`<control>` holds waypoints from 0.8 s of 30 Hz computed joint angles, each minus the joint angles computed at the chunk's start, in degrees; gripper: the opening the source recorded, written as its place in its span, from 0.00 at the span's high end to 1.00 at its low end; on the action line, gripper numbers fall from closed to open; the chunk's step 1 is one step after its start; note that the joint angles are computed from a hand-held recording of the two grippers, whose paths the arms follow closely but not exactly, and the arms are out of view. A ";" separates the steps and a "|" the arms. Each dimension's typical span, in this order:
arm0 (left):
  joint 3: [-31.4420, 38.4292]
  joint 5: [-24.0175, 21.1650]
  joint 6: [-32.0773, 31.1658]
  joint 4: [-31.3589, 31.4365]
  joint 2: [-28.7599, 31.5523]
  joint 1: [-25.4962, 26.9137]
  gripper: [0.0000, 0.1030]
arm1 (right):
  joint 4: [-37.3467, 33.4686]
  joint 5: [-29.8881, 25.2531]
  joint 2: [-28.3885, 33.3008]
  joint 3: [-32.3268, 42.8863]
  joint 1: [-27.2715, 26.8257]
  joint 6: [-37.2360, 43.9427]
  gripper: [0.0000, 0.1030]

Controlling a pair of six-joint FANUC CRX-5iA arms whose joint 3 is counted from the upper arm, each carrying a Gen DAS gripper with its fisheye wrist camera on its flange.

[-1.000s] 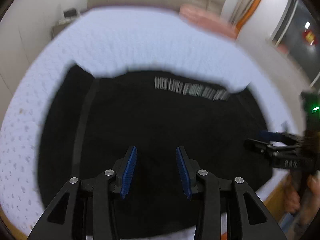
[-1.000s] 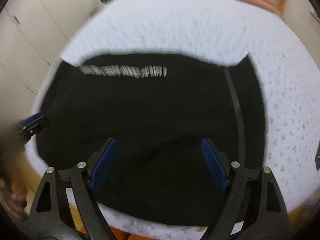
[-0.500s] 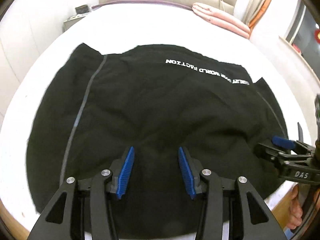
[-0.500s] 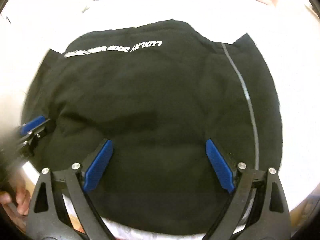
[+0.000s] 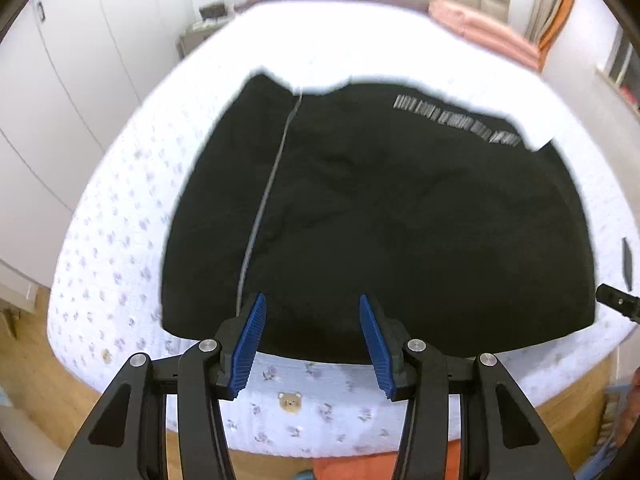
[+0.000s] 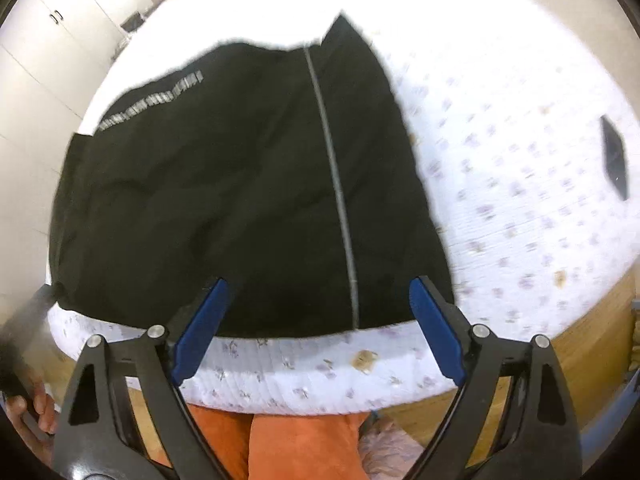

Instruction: Fold large clothes

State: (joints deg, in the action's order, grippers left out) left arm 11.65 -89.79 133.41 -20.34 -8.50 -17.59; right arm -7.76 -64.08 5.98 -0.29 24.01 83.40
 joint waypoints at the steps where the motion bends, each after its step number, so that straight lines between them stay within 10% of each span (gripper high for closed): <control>1: 2.06 -1.59 0.23 -1.72 0.77 -1.55 0.51 | -0.33 -0.68 -0.64 0.62 -0.28 0.06 0.12; 24: 41.24 -23.25 -0.94 -37.83 10.84 -35.43 0.30 | 16.56 5.37 -28.22 -11.95 17.46 -12.05 0.01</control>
State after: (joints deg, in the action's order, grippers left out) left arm 52.89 -113.04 132.47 -58.16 2.33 -53.02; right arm 8.80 -58.71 -22.24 -12.24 41.47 71.35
